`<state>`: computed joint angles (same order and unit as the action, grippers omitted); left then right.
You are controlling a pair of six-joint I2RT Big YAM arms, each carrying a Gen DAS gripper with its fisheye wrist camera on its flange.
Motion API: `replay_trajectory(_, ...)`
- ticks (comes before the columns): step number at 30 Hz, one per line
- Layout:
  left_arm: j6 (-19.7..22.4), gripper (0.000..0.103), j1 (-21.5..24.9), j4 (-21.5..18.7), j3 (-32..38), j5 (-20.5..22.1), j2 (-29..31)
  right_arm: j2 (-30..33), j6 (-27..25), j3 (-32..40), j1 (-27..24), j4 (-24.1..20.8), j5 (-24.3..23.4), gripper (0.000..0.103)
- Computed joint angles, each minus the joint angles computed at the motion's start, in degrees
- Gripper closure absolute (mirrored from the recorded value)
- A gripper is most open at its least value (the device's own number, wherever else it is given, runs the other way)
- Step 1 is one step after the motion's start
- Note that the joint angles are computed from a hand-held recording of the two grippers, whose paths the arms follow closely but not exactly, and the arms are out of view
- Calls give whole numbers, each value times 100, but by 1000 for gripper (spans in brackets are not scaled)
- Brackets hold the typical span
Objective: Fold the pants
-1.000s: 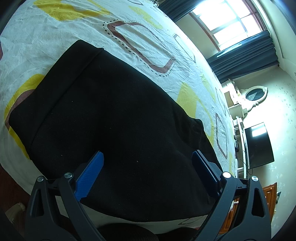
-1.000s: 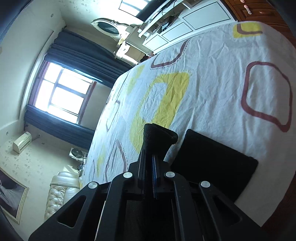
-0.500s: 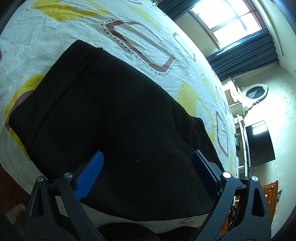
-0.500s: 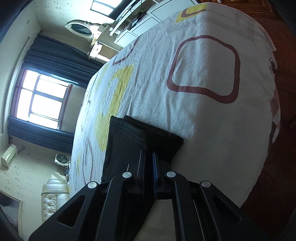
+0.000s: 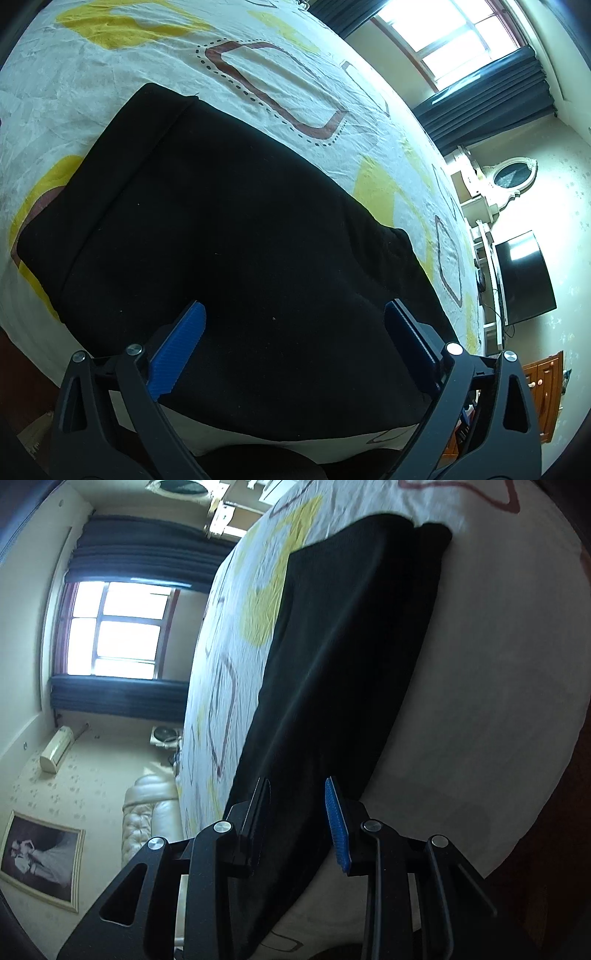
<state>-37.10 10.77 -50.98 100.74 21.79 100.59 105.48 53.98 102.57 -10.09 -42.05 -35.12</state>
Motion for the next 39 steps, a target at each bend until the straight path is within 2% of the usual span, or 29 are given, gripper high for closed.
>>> replay_trajectory(7, -50, 6, 27, 46, -17, 73, 7, 76, 78, -7, 80, 81, 0, 71)
replay_trajectory(9, 6, 5, 14, 23, -2, 44, 20, 105, 192, -71, 74, 333, -3, 71)
replay_trajectory(10, 40, 4, 9, 21, -2, 43, 19, 115, 305, -165, 81, 533, -4, 76)
replay_trajectory(12, 109, 3, -13, -25, 29, -4, 26, 133, 313, -184, 65, 504, -14, 91)
replay_trajectory(13, 128, 3, -21, -43, 35, -24, 24, 106, 325, -221, 55, 543, -55, 94)
replay_trajectory(18, 119, 3, -3, -35, 28, 4, 19, -150, -263, -254, -21, 168, -15, 97)
replay_trajectory(20, 141, 3, -4, -41, 27, 2, 21, -135, -181, -345, -72, 85, -23, 97)
replay_trajectory(22, 212, 3, -14, -74, 51, -20, 37, -149, 158, -594, -97, 481, -176, 97)
replay_trajectory(23, 244, 3, -19, -90, 57, -34, 36, -216, 308, -715, -81, 659, -130, 96)
replay_trajectory(26, 274, 3, -21, -116, 71, -48, 41, -317, 244, -730, 53, 670, -132, 90)
replay_trajectory(28, 247, 3, -22, -101, 63, -47, 36, -351, 272, -746, 168, 703, -393, 75)
replay_trajectory(29, 246, 3, -21, -102, 62, -46, 34, -323, 214, -700, 249, 606, -565, 73)
replay_trajectory(34, 238, 3, -21, -98, 58, -31, 32, -44, -24, -497, 618, 257, -1469, 72)
replay_trajectory(37, 199, 3, -4, -68, 44, 13, 34, 107, 41, -403, 717, 319, -1705, 65)
replay_trajectory(39, 169, 3, 5, -46, 28, 36, 28, 159, 207, -350, 727, 458, -1671, 65)
